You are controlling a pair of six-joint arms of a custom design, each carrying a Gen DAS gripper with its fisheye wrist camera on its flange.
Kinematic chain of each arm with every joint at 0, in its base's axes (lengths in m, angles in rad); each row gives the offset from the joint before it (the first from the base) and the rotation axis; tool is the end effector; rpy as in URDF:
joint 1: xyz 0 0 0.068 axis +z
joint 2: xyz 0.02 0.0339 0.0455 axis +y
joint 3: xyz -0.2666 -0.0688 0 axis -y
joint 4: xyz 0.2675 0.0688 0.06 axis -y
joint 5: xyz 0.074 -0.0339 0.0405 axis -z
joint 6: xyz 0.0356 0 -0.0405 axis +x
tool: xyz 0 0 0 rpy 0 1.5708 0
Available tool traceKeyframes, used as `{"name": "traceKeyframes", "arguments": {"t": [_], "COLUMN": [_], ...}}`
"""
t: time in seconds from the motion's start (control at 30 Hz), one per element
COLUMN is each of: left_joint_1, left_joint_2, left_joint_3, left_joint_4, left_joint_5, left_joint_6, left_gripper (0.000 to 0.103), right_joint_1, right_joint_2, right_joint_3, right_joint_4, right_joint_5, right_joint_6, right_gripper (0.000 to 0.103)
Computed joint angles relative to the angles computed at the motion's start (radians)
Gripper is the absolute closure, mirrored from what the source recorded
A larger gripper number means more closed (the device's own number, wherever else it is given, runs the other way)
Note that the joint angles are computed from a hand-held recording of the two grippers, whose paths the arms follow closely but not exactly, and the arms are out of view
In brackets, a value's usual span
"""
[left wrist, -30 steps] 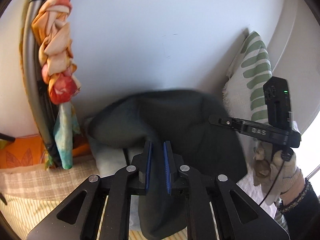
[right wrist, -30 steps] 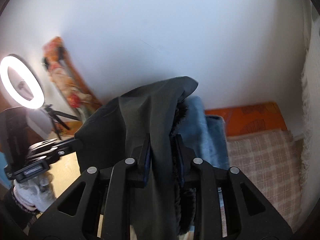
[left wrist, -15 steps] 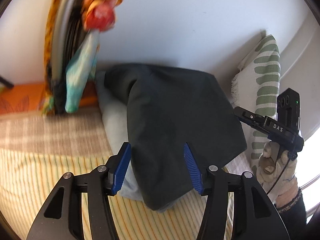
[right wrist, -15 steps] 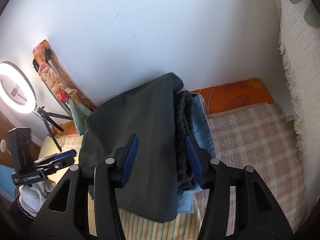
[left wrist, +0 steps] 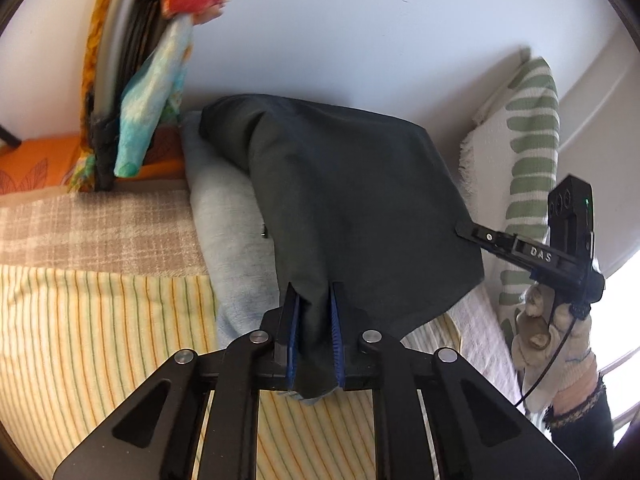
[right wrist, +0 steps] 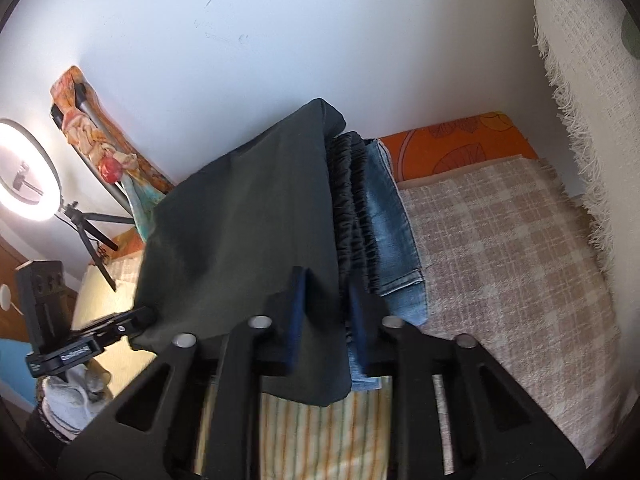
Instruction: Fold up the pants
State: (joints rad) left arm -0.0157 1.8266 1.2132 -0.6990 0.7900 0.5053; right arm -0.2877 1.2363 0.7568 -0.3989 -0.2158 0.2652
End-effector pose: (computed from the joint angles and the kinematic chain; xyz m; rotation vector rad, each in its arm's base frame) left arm 0.3656 -0.0310 0.1707 0.7896 2.4264 -0.9503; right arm 0.2581 -0.0684 0.2114 0.5733 2.3695 0.2540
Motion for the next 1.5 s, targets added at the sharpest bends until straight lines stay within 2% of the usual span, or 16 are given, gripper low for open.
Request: {"name": "traceKeyframes", "arguments": {"t": [0.17, 0.23, 0.33, 0.43, 0.5, 0.63, 0.7, 0.8, 0.93, 1.07, 1.23, 1.37, 1.47, 1.5], "left_joint_1": [0.003, -0.006, 0.009, 0.027, 0.036, 0.059, 0.074, 0.097, 0.144, 0.203, 0.320, 0.428, 0.505, 0.544], "left_joint_2": [-0.012, -0.042, -0.036, -0.062, -0.108, -0.173, -0.207, -0.260, -0.345, -0.409, -0.474, -0.501, -0.488, -0.480], "left_joint_3": [-0.024, -0.075, -0.065, -0.060, -0.081, -0.101, -0.113, -0.132, -0.155, -0.158, -0.141, -0.115, -0.082, -0.069], "left_joint_4": [-0.066, -0.009, -0.030, -0.053, -0.045, -0.057, -0.066, -0.092, -0.155, -0.238, -0.390, -0.512, -0.610, -0.655], "left_joint_5": [0.017, -0.026, -0.015, -0.029, -0.036, -0.031, -0.027, -0.017, 0.015, 0.047, 0.105, 0.138, 0.157, 0.169], "left_joint_6": [0.066, 0.068, 0.079, 0.108, 0.134, 0.162, 0.174, 0.203, 0.267, 0.341, 0.504, 0.647, 0.749, 0.803], "left_gripper": [0.094, 0.094, 0.093, 0.092, 0.091, 0.067, 0.064, 0.053, 0.048, 0.046, 0.037, 0.031, 0.026, 0.025], "right_joint_1": [0.030, 0.036, 0.058, 0.068, 0.082, 0.125, 0.162, 0.226, 0.357, 0.511, 0.774, 1.039, 1.215, 1.263], "right_joint_2": [0.032, 0.041, 0.027, -0.008, -0.052, -0.142, -0.188, -0.252, -0.330, -0.417, -0.448, -0.397, -0.331, -0.306], "right_joint_3": [0.040, 0.045, 0.041, 0.036, 0.022, 0.006, 0.002, 0.001, 0.025, 0.049, 0.105, 0.179, 0.240, 0.259], "right_joint_4": [-0.033, -0.037, -0.050, -0.082, -0.098, -0.150, -0.183, -0.231, -0.331, -0.429, -0.582, -0.754, -0.888, -0.924], "right_joint_5": [0.140, 0.157, 0.199, 0.218, 0.239, 0.262, 0.293, 0.334, 0.435, 0.543, 0.730, 0.913, 1.008, 1.028], "right_joint_6": [-0.015, -0.015, -0.008, 0.001, 0.018, 0.059, 0.088, 0.141, 0.203, 0.319, 0.520, 0.759, 0.962, 1.022], "right_gripper": [0.087, 0.087, 0.085, 0.074, 0.063, 0.056, 0.050, 0.043, 0.037, 0.031, 0.030, 0.030, 0.029, 0.024]}}
